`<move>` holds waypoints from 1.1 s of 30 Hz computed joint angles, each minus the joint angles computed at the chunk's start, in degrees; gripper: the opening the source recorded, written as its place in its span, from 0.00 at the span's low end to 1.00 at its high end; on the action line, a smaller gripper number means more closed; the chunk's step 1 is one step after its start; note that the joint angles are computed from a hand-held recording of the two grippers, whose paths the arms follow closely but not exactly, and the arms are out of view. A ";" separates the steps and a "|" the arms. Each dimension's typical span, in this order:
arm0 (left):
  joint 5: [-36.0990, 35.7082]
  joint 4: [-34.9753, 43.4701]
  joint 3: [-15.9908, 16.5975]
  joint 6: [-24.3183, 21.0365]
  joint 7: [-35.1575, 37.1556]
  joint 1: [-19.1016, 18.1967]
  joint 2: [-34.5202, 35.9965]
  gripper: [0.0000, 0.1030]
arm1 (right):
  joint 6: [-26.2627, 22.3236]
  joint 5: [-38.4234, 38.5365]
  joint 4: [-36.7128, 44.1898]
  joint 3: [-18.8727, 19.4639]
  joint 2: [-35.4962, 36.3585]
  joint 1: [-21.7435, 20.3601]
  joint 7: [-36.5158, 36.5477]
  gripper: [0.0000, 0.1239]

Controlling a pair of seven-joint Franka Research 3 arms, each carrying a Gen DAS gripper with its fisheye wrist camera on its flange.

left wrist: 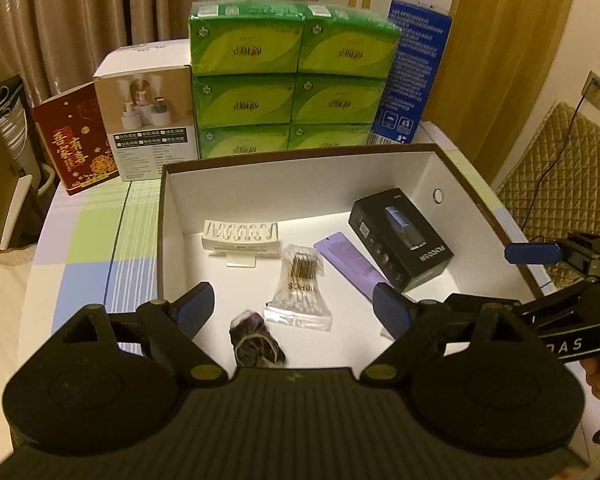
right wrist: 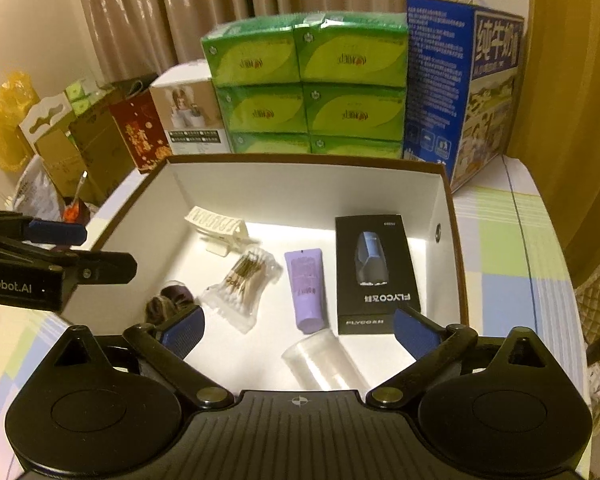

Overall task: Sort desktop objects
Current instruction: 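Open both tools to release the swab bag and purple tube, then move both tools back toward the red candy packet and green lip balm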

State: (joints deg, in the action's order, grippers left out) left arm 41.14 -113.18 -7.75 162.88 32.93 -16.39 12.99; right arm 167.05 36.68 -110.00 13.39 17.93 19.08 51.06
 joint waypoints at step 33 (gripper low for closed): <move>9.48 -24.74 -11.04 -1.12 -16.60 2.84 -25.71 0.81 | -1.28 35.36 -27.97 -7.12 -28.51 8.92 -32.07 0.81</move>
